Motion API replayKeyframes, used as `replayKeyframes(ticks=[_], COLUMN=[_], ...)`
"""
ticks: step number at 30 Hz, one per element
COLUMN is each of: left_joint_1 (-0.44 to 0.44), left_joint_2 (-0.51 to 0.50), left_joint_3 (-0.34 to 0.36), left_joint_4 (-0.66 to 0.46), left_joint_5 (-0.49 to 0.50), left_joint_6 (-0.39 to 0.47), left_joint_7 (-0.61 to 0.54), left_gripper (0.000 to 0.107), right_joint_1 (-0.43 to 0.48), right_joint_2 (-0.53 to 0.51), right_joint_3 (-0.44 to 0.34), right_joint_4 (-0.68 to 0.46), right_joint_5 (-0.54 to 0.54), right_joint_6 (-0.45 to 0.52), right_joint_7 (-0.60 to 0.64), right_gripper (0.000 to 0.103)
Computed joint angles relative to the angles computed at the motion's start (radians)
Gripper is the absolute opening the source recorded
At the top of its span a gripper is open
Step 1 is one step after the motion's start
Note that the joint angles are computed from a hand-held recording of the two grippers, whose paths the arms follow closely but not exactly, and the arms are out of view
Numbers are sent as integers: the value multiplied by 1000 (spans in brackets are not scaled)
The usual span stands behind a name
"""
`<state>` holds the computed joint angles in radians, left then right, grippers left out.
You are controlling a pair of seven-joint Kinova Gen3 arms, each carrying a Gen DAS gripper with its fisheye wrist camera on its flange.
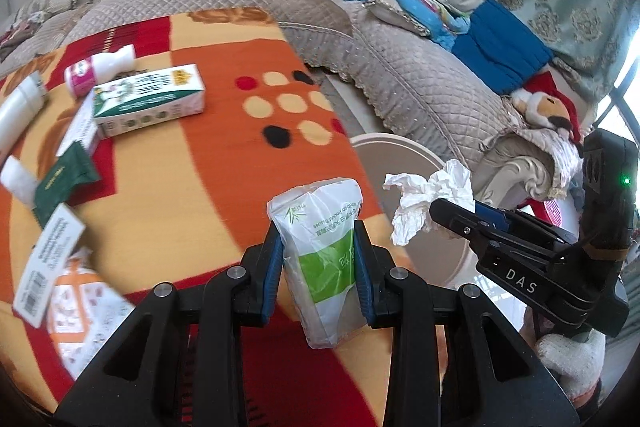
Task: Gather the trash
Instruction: 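Carry the tissue pack and crumpled tissue over the white bin with both tools, then open both tools to drop the tissue pack and tissue into the bin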
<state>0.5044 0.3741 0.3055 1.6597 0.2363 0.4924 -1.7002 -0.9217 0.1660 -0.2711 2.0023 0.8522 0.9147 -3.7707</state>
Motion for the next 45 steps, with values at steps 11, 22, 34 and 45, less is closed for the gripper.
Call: replayKeyframes(ticks=[11,22,34,45], left_joint_1=[128,189,224,230], left_joint_2=[73,151,210,223], left_joint_3=[-22,-21,-31,-30], left_joint_4=[-105,-205,-262,-265], left_joint_5=[-73,-106,-117,-118], left_joint_6=[41,94,109,96], left_joint_7=[95,131,164,168], left_gripper=[30,30,30,34], right_joint_1=[13,46,70,78], right_joint_2=[-62,-87,-77,-56], right_joint_3=[-36,-62,-52,-28], right_joint_4=[95,161,206,223], right_joint_5=[-53,-107,-128,-139], right_joint_6=[39,41,-7,-56], right_joint_7=[-71,-100,-102,-94], right_gripper=[29,29,29,29])
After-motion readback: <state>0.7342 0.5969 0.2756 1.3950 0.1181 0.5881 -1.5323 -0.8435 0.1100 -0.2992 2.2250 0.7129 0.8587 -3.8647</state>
